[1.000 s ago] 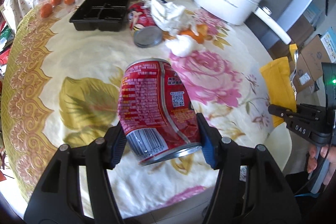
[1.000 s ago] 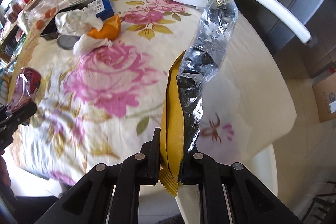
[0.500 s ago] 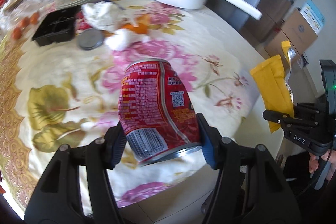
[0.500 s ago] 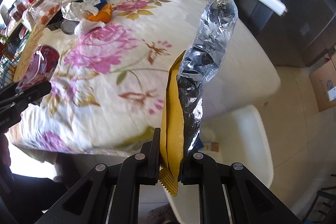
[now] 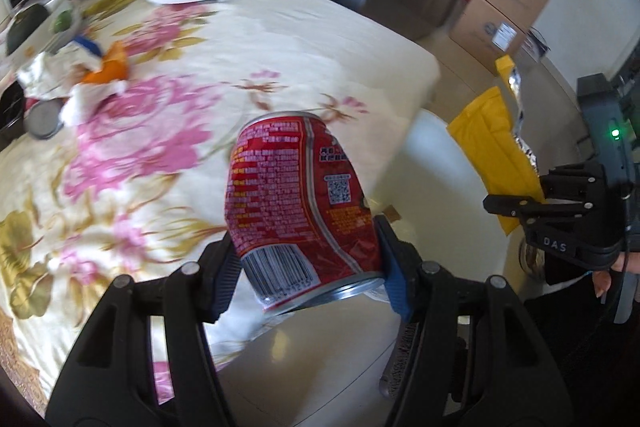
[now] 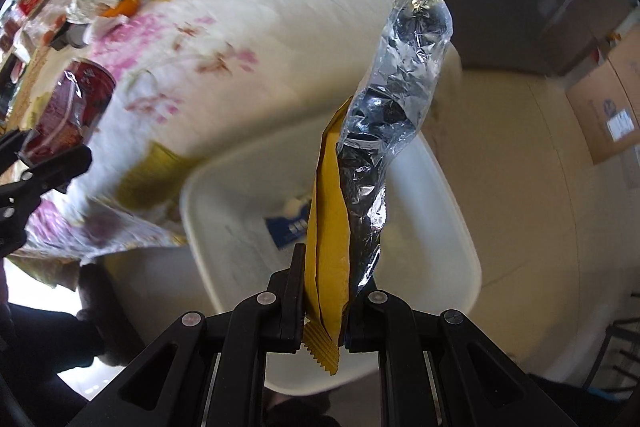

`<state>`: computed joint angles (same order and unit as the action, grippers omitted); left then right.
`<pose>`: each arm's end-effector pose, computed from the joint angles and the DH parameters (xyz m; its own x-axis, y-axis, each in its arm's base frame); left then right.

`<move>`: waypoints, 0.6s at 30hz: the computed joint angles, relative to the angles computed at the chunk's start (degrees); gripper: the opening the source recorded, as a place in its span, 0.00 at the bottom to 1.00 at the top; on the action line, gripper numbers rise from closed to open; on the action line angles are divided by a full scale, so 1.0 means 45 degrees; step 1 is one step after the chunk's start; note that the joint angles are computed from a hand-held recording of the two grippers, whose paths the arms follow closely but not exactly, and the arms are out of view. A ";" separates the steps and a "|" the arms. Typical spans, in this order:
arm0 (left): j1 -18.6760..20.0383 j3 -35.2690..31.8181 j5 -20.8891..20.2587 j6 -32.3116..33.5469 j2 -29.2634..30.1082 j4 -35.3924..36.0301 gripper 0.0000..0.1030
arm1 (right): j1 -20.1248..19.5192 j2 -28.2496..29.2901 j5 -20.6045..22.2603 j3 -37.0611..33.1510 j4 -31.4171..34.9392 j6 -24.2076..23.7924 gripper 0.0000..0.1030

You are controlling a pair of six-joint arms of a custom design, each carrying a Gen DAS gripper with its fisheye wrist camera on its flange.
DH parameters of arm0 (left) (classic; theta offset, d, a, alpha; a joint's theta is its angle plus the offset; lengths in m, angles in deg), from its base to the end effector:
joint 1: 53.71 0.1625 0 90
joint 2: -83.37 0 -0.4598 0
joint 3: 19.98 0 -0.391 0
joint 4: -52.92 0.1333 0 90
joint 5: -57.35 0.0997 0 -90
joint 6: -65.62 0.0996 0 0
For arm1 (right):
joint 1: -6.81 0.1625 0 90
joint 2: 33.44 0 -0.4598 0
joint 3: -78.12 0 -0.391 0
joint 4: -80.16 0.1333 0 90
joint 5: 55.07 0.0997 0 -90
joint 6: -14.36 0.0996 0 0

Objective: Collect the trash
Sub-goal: 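Carry the red can and yellow packet to the white bin and open both grippers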

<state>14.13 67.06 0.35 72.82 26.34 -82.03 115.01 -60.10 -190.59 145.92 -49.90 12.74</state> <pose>-0.0929 -0.7252 0.2977 -0.7775 0.2970 -0.5544 0.4656 0.8644 -0.1898 0.3102 -0.7441 0.0399 -0.6523 -0.2584 0.7126 -0.3309 0.9429 0.0390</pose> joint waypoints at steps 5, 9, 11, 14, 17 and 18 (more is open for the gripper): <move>-0.0206 0.0034 -0.0289 0.0256 0.0406 -0.0120 0.61 | -0.0367 -0.0576 0.0212 0.0732 0.0300 0.0402 0.14; -0.0319 0.0083 -0.0500 0.0438 0.0670 -0.0273 0.61 | -0.0503 -0.0708 0.0303 0.0907 0.0665 0.0650 0.16; -0.0357 0.0078 -0.0580 0.0500 0.0795 -0.0268 0.61 | -0.0614 -0.0685 0.0587 0.0733 0.1067 0.1078 0.30; -0.0408 0.0073 -0.0658 0.0613 0.0964 -0.0230 0.61 | -0.0687 -0.0703 0.0709 0.0725 0.0934 0.1363 0.67; -0.0450 0.0055 -0.0721 0.0679 0.1103 -0.0160 0.61 | -0.0704 -0.0918 0.0615 0.0987 0.0575 0.1194 0.67; -0.0451 0.0010 -0.0759 0.0698 0.1167 -0.0074 0.61 | -0.0714 -0.0982 0.0593 0.1041 0.0533 0.1194 0.67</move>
